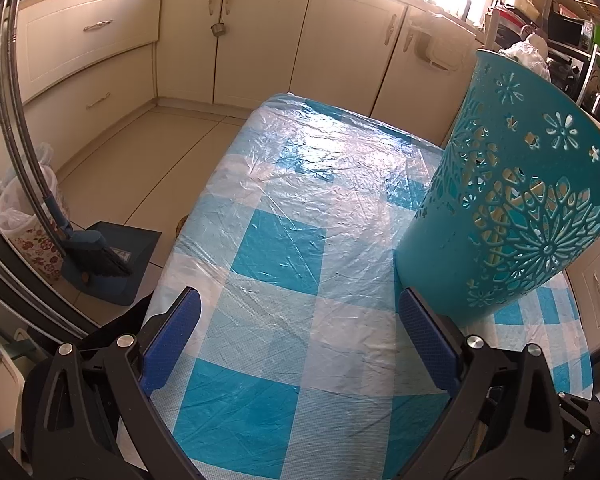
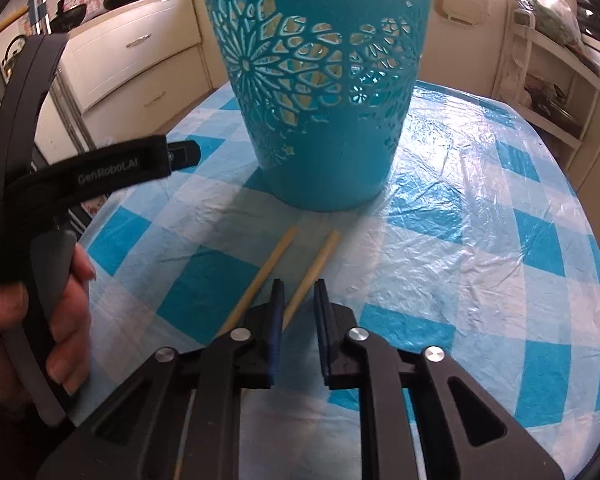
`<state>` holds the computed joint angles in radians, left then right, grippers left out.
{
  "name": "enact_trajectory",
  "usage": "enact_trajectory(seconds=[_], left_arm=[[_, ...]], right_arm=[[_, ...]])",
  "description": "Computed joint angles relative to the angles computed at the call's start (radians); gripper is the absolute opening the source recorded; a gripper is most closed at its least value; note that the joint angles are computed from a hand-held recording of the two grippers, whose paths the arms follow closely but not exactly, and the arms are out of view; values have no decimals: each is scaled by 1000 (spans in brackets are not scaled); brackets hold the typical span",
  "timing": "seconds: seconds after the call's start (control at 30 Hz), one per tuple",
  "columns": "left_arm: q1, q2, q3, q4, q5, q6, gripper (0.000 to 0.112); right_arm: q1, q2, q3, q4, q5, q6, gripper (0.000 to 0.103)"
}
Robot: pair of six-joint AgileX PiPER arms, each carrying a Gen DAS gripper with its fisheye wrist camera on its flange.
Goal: Organize utensils
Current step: 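Lower the open right gripper back toward the remaining chopsticks, then grasp a loose wooden chopstick from the table with the left gripper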
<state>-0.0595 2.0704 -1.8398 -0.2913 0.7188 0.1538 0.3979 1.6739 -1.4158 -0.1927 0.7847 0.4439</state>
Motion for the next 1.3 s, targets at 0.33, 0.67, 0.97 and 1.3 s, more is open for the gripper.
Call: enact_trajectory(seconds=[0.33,0.67,0.97,1.3], left_arm=[[-56,-91,119,-26,50,144,95],[-199,-121,159,142,75,82,75],[-170,-104,119,118,105,62,6],[-164,-64,36,134,182,41,7]], right_arm=[[-181,-128,181,230,-126,-194,11],[-236,-165,257,396,-205,-316,11],[-223,-102,148,345,-116,-305,11],[-230,-54,76,346,-58,-332,11]])
